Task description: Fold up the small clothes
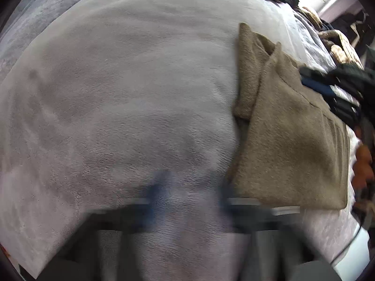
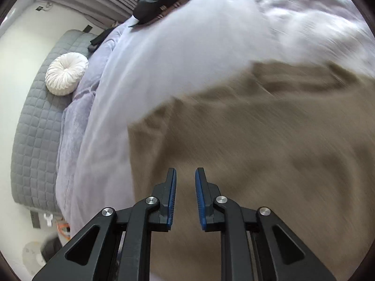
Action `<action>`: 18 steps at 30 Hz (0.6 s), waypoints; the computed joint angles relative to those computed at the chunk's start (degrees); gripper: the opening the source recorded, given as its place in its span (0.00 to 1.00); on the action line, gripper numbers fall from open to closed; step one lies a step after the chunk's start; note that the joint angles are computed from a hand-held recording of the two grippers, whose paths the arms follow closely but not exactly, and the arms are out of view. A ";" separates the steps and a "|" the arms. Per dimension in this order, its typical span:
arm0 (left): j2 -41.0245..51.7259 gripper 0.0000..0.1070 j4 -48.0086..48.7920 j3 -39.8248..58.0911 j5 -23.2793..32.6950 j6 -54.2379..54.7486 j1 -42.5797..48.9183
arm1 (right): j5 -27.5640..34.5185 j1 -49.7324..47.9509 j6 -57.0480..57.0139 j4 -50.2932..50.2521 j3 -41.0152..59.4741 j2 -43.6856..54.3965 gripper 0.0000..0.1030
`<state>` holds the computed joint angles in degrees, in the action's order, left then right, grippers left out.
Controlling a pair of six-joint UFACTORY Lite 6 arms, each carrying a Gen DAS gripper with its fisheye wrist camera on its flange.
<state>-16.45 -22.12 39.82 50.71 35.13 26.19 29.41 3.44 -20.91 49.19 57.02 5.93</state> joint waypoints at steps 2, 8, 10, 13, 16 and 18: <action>-1.87 0.95 -1.01 -0.44 -1.21 1.86 3.35 | -2.52 3.04 3.71 -0.13 4.52 6.09 0.19; 2.29 0.95 -0.78 2.55 -1.20 4.82 7.08 | -4.12 13.65 17.51 -18.56 15.06 16.36 0.20; 4.06 0.95 -0.02 3.57 -1.26 4.67 7.58 | -2.50 13.65 15.13 -18.09 14.81 15.37 0.20; 8.29 0.95 0.00 5.54 0.08 4.64 8.04 | 0.65 11.86 7.22 -11.04 11.10 11.16 0.20; 8.80 0.95 -0.40 5.43 0.32 3.86 7.54 | 1.90 10.53 5.07 -9.13 4.75 4.56 0.20; 8.50 0.95 1.88 5.21 -0.74 0.84 5.47 | 3.17 9.68 3.66 -6.55 -1.10 -1.04 0.20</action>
<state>-7.95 -20.23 45.04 49.96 35.98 31.66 32.58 13.12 -17.25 42.64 55.92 4.89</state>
